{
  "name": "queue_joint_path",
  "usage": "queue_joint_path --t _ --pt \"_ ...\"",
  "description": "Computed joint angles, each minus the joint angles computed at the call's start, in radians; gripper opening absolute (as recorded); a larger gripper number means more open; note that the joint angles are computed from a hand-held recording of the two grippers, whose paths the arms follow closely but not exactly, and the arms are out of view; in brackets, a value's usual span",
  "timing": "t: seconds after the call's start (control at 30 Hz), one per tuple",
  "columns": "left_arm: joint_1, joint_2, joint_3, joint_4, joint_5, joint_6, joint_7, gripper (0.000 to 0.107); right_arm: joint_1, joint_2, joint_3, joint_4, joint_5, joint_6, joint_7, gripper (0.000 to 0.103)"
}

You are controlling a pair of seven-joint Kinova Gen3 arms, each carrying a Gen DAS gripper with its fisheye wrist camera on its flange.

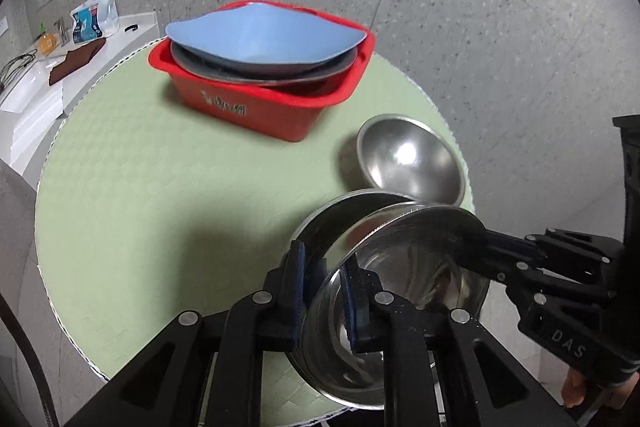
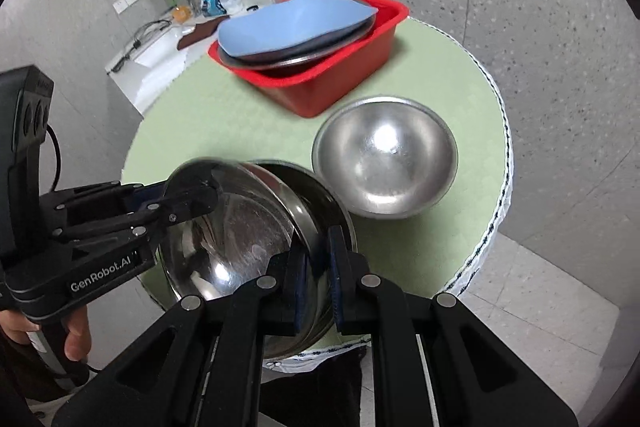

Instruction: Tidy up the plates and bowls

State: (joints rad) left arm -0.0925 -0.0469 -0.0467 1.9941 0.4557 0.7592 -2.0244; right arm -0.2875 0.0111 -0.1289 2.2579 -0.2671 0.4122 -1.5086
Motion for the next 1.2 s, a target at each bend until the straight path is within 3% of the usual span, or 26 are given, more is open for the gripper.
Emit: queue_joint_path --t 0.17,0.23,0.3,0.37,0.4,0.47,0.57,0.63,0.7,0.8,0.93,1.0,1.03,1.1,1.2 --pt "0.013 0.002 0.011 0.016 -0.009 -0.034 0.01 0.018 -0.11 0.011 0.053 0.013 0.203 -0.031 -0.191 0.014" --pt "0.017 -0.008 0.011 0.03 -0.001 -0.055 0.006 0.024 -0.095 0.012 0.014 0.018 0.285 -0.043 -0.272 0.014" --pt "0.019 -0.034 0.003 0.045 0.015 -0.074 -0.013 0.054 -0.08 0.002 -0.024 0.023 0.356 -0.043 -0.354 0.019" --pt "0.026 -0.057 -0.003 0.061 0.024 -0.097 -0.021 0.062 -0.076 -0.016 -0.041 0.028 0.394 -0.044 -0.392 0.048" --pt "0.029 -0.067 -0.009 0.062 0.028 -0.096 -0.025 0.062 -0.063 -0.029 -0.051 0.03 0.394 -0.046 -0.386 0.054" --pt "0.031 -0.081 -0.021 0.064 0.034 -0.091 -0.023 0.062 -0.08 -0.057 -0.015 0.037 0.345 -0.061 -0.327 0.057" --pt "0.039 -0.083 -0.023 0.049 0.039 -0.094 -0.01 0.069 -0.164 -0.093 0.122 0.036 0.223 -0.071 -0.22 0.056" --pt "0.044 -0.064 -0.013 0.025 0.027 -0.092 0.019 0.073 -0.152 -0.11 0.171 0.034 0.146 -0.088 -0.154 0.058" --pt "0.083 -0.021 -0.015 -0.025 -0.02 -0.07 0.076 0.073 -0.075 -0.097 0.145 0.024 0.122 -0.098 -0.135 0.062" --pt "0.08 0.056 0.067 -0.097 -0.141 -0.069 0.198 0.072 0.064 -0.024 0.092 -0.018 0.109 -0.086 -0.131 0.062" --pt "0.157 0.157 0.088 -0.206 -0.297 -0.012 0.351 0.07 0.249 0.112 -0.004 -0.08 -0.035 -0.056 0.025 0.062" --pt "0.166 0.196 0.108 -0.243 -0.339 0.014 0.396 0.06 0.342 0.172 -0.075 -0.099 -0.11 -0.043 0.106 0.062" --pt "0.164 0.217 0.113 -0.263 -0.343 0.036 0.397 0.059 0.375 0.194 -0.099 -0.106 -0.147 -0.037 0.147 0.062" --pt "0.189 0.259 0.114 -0.303 -0.388 0.072 0.43 0.058 0.386 0.236 -0.092 -0.119 -0.216 -0.025 0.227 0.058" --pt "0.215 0.318 0.118 -0.363 -0.43 0.127 0.458 0.044 0.393 0.299 -0.064 -0.158 -0.31 0.03 0.336 0.037"
